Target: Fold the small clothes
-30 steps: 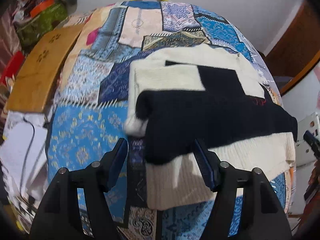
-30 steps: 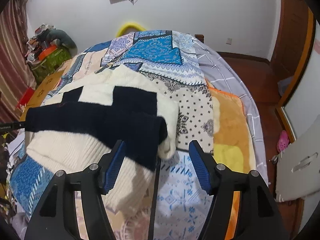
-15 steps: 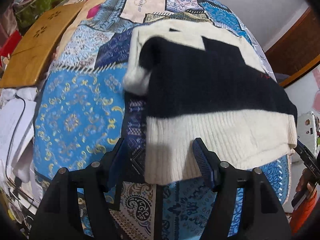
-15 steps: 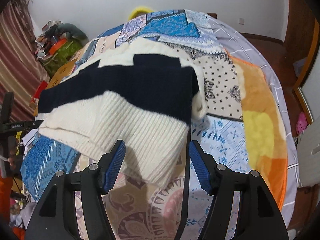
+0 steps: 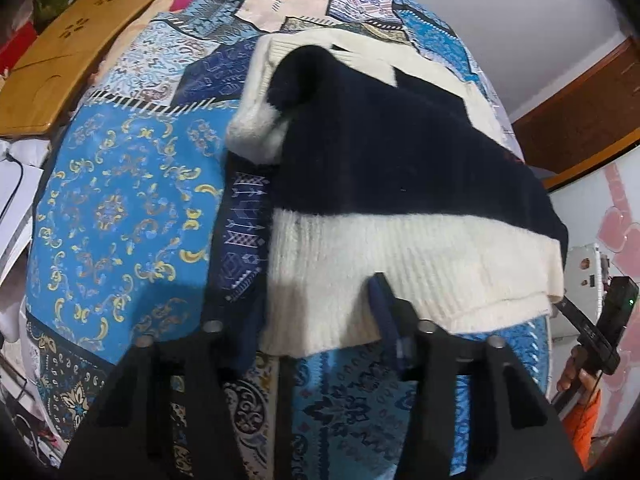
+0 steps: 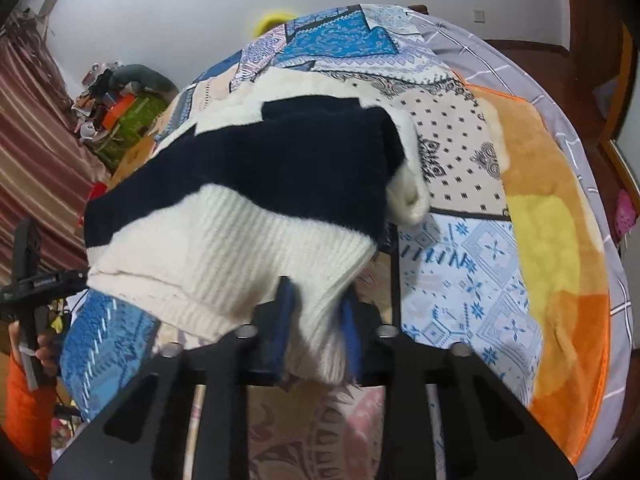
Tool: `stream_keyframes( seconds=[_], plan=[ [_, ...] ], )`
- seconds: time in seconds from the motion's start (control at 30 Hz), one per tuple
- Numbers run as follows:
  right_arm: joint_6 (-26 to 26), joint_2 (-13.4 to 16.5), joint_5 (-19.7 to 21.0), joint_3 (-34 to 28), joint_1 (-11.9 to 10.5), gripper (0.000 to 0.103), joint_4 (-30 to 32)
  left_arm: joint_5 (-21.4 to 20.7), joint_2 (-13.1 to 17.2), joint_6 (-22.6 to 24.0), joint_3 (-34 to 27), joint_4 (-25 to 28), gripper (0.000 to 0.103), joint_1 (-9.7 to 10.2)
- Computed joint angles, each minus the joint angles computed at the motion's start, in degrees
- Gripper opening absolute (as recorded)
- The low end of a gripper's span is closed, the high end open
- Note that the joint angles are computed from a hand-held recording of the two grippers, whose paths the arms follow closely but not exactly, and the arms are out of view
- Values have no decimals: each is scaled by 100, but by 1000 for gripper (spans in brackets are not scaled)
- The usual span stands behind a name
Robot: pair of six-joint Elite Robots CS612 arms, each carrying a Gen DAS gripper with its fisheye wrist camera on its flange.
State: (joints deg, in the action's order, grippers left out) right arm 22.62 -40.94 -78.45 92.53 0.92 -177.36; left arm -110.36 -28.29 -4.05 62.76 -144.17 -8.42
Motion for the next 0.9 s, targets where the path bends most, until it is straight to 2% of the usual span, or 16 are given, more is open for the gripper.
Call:
stream_keyframes(
  seconds=[0.07, 0.17, 0.47, 0.6, 0.7, 0.77, 0.9],
  plan=[
    [-89, -5, -3, -40, 13, 11, -44, -70, -17, 91, -6, 27, 28, -4],
    [-269, -22, -49, -85, 33, 9, -190, -13, -67, 317, 15, -60, 14, -46],
    [-728, -63, -366, -411, 70, 8, -519, 73, -156, 428, -124, -1044, 9, -97],
    [-833, -12, -532, -652, 53, 8, -533, 79, -85, 378, -411, -1175, 9, -91],
    [-868, 48, -660, -824, 24, 7, -509, 406, 13, 347, -649, -1282, 9, -138],
    [-909, 87, -729, -939, 3, 7, -442, 793, 110, 418, -825, -1397, 8, -193],
    [-954, 205, -879, -1223, -40, 7, -287, 1037, 386, 350, -1341, -1172, 8, -208]
  ],
)
